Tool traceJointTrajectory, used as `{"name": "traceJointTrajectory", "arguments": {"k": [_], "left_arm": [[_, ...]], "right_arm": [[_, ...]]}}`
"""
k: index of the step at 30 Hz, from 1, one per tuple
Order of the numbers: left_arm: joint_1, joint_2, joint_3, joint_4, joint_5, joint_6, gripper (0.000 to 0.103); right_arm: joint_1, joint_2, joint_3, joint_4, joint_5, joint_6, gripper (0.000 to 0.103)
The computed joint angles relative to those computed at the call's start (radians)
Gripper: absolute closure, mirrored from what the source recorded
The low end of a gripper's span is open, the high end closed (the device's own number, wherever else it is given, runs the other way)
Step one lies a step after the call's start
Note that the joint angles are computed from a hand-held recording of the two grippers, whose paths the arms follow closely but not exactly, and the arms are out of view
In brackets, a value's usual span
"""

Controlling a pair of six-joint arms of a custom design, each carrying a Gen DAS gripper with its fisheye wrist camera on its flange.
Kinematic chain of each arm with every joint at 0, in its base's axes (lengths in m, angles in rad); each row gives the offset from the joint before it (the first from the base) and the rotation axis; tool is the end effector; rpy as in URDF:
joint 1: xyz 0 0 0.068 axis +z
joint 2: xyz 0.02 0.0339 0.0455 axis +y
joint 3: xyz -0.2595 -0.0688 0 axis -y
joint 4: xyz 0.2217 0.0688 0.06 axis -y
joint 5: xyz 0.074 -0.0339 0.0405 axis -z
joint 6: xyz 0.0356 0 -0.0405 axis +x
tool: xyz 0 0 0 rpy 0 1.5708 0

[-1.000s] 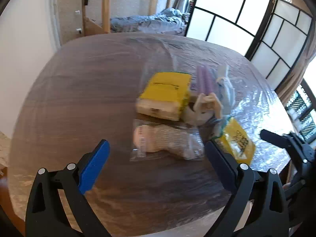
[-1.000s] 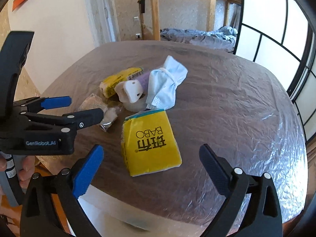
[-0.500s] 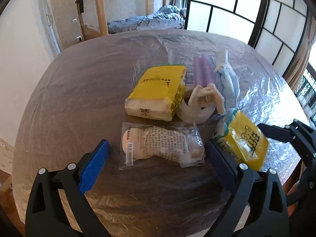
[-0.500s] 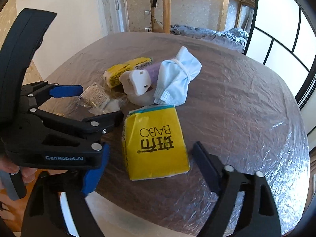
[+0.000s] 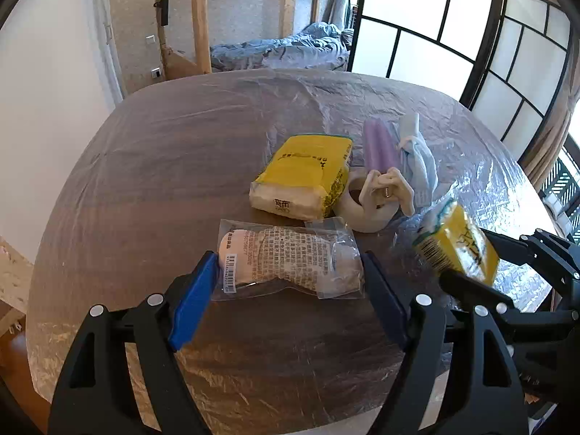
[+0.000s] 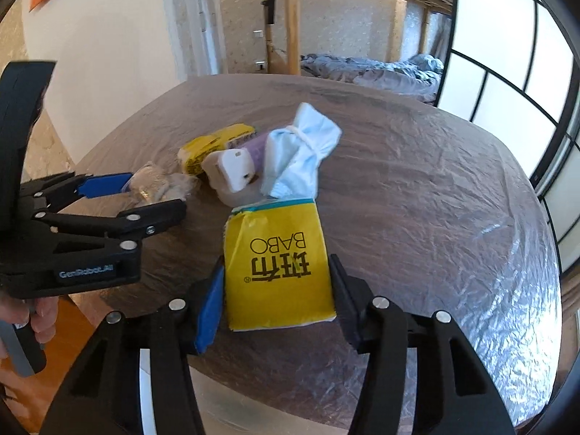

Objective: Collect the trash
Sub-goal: 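Grasp the clear plastic packet with the left tool while the right tool grasps the yellow BABO pack, then lift the plastic packet and yellow BABO pack with both tools toward the bin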

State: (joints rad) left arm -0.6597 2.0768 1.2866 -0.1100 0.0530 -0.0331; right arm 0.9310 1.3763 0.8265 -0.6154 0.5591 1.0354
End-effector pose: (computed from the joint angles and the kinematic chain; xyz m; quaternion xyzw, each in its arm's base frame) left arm 0.3248 -0.2543 0.1394 0.2992 0.8953 -0.1352 0.3009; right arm 0.1533 0.1743 0.2077 0.1046 0.9373 0.0113 0.3323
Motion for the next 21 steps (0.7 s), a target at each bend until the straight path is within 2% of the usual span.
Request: {"name": "traceJointTrajectory", "arguments": {"k": [21], "left_arm": [[-0.018, -0.073, -0.097, 0.032, 0.016, -0.046, 0.023]], "right_arm": [[0.030, -0.075, -0.014, -0.049, 0.008, 0.121, 0.050]]}}
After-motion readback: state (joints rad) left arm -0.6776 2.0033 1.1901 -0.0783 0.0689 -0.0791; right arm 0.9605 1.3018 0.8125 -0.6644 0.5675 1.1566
